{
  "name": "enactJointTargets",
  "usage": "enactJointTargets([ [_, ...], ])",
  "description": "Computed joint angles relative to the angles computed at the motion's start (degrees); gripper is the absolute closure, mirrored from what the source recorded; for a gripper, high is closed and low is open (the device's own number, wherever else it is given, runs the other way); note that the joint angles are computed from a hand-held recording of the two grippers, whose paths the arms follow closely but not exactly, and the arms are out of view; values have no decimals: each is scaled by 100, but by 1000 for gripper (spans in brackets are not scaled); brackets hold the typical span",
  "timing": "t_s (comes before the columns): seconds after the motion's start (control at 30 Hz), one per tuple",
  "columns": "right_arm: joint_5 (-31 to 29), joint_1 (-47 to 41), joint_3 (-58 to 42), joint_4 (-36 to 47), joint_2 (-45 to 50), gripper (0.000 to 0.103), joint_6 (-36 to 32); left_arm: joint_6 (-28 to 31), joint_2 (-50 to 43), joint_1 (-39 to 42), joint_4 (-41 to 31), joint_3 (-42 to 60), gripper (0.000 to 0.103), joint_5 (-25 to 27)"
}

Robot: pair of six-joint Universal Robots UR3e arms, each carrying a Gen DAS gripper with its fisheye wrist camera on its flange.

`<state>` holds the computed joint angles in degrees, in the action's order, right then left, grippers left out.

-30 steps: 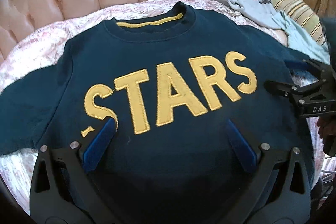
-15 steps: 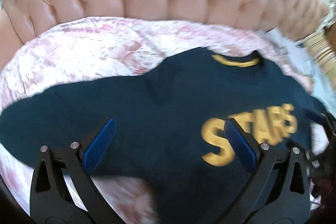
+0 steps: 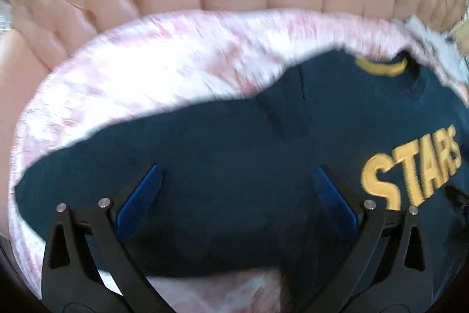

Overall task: Fold clothes
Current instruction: 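Move both open tools over the sweatshirt sleeve and body to straighten them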

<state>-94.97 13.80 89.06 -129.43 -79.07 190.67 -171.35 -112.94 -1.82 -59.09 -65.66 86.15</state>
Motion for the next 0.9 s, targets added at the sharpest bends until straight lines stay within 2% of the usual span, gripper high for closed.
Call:
enactJointTargets([
  [0.03,-167,66,-42,0,-46,0,159,28,306,131,226,-288,0,-63],
  [0.13,-232,209,-50,-152,-114,0,404,181,647,711,-156,-487,0,-207],
  [0.23,-336,462,-296,36,143,0,197,272,430,1122,-401,-540,0,135],
  [0.3,-285,443,-190,61,190,0,169,444,518,1389,-265,-834,0,-95],
  [0.33,-65,301,56,-114,49,0,224,538,567,1523,-195,-983,0,-229],
  [0.43,4,177,190,-79,-94,0,70,456,381,1346,-405,-639,0,79],
  [0.47,-32,147,177,31,-170,0,60,187,362,1243,-438,-547,0,308],
  [0.53,-77,-78,815,-274,-816,0,170,-413,317,1017,-549,-333,0,824],
  [0.67,498,-1408,2451,-529,-2769,0,190,-608,528,637,-258,-333,0,570],
  [0.77,1137,-2827,3116,281,-4086,0,-329,-589,329,371,-299,-97,0,370],
  [0.83,1348,-3294,3247,622,-4438,0,-598,-694,-1,375,-536,144,0,298],
  [0.9,1355,-3420,3306,755,-4612,0,-827,-752,-166,475,-344,-63,0,479],
])
